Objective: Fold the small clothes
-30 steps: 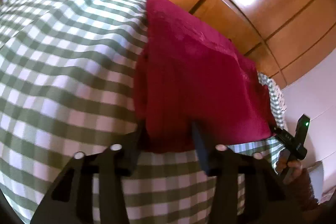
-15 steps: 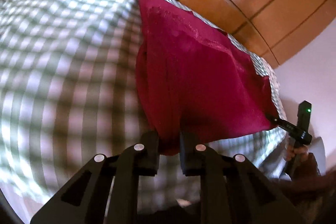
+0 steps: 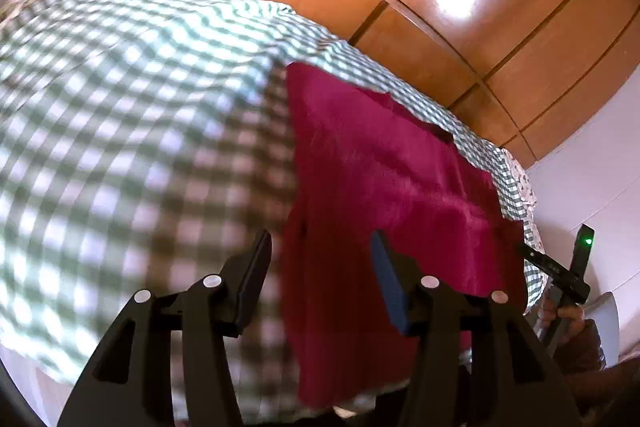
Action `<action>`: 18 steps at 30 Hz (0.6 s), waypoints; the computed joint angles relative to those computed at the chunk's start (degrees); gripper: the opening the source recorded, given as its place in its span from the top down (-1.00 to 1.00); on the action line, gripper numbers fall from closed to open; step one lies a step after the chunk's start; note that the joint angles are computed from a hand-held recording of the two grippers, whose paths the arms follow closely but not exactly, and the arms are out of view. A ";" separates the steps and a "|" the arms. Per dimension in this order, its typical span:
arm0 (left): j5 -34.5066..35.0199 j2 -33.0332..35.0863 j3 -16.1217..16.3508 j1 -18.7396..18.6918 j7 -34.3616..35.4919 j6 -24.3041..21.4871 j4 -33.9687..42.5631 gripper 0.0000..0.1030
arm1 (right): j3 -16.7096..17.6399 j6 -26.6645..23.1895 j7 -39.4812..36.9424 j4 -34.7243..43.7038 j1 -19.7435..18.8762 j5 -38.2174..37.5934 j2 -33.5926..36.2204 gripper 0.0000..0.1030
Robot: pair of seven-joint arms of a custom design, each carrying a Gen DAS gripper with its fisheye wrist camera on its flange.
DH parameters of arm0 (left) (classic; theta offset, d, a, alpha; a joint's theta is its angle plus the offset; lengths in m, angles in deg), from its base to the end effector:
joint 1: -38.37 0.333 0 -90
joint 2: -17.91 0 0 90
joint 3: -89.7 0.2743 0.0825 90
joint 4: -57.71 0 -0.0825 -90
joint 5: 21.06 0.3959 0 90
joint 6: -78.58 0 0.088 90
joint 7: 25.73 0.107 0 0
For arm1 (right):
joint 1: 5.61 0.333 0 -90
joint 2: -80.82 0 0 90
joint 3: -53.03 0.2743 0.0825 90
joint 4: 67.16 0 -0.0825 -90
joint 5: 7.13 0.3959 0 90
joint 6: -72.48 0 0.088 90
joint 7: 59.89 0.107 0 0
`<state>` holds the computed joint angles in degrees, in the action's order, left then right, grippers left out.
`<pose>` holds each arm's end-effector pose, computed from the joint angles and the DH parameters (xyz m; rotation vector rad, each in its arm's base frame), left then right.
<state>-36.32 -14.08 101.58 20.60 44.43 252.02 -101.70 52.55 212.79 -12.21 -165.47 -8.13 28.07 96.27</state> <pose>0.4266 -0.0282 0.4144 -2.3491 1.3764 -1.1285 0.6739 -0.0345 0.4351 -2.0143 1.4862 -0.2945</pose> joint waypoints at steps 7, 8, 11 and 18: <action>-1.61 9.25 0.78 -1.99 5.98 -1.85 8.14 0.84 | 1.39 -0.19 0.83 4.43 1.03 -1.56 4.05 0.73; -1.60 8.98 -0.52 -0.96 6.15 -1.80 7.95 0.85 | 1.41 0.25 -0.09 3.22 1.18 -2.07 3.01 0.86; -1.89 5.81 -3.16 1.34 5.63 -0.91 5.79 0.86 | 1.15 1.07 -1.85 0.02 1.30 -2.40 -0.11 0.87; 1.41 1.44 -3.02 2.22 4.03 1.23 4.53 0.86 | 0.80 -1.49 -7.23 -0.02 0.41 5.70 -4.02 0.87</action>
